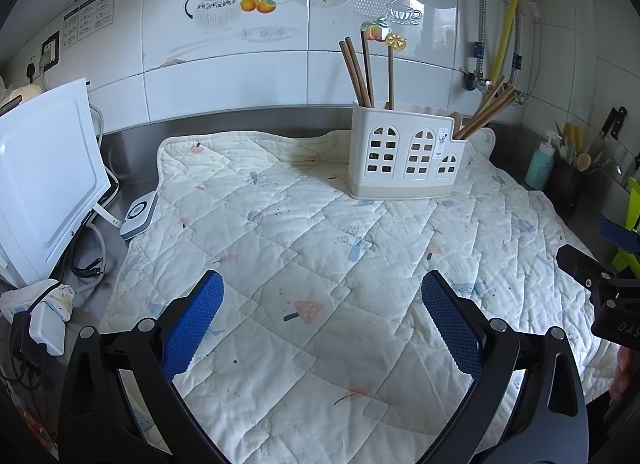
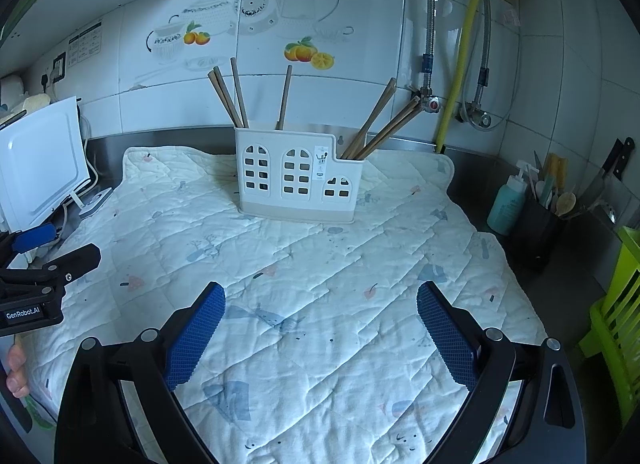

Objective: Organize utensils

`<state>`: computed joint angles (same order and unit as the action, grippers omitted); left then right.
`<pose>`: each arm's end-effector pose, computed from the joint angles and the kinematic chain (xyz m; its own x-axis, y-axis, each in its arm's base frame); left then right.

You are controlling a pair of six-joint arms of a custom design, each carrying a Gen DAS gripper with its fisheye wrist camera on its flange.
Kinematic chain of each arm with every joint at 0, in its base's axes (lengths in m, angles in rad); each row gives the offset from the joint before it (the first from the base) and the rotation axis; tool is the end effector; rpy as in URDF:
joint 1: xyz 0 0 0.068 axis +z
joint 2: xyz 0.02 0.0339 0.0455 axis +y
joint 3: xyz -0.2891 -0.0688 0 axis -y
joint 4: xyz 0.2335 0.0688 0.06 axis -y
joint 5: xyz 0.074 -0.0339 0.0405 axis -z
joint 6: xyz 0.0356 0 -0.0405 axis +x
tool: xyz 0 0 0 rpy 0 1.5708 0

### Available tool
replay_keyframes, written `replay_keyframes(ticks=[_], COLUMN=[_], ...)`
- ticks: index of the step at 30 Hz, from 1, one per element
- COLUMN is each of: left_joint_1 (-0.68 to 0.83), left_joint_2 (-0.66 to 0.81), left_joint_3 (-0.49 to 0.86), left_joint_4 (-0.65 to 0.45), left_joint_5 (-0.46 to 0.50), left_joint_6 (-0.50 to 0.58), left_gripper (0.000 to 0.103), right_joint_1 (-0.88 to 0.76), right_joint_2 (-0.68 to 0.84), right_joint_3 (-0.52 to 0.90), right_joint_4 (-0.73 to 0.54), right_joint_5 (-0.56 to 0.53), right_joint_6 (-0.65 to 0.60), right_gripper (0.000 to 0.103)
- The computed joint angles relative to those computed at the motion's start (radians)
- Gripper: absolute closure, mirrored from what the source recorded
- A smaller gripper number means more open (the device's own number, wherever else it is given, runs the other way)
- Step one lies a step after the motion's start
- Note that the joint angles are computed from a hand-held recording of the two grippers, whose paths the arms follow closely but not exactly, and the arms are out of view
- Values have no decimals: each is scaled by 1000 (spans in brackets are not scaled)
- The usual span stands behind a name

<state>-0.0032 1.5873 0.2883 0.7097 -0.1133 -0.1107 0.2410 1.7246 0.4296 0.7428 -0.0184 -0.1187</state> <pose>0.2362 0.0033 0.1330 -0.5423 -0.1080 -0.8332 -0.1517 0.9880 -0.0294 0.2707 0.0672 0.1334 -0.4758 -0.2389 -0.8465 -0.3124 0.9456 -0.0912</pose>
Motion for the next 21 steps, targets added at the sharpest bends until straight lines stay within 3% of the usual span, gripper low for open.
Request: replay_keyframes(ticks=[21], left_joint_1=[13], left_joint_2=[1], left_joint_3=[-2], left_joint_4=[7], left_joint_5=[-5], left_joint_6=[-24], left_gripper=[5], right_joint_1=[-16], right_joint_2=[17], right_joint_3=[20], right_joint_4=[-34], right_joint_5=[-45], right_joint_6=[58], right_gripper=[9])
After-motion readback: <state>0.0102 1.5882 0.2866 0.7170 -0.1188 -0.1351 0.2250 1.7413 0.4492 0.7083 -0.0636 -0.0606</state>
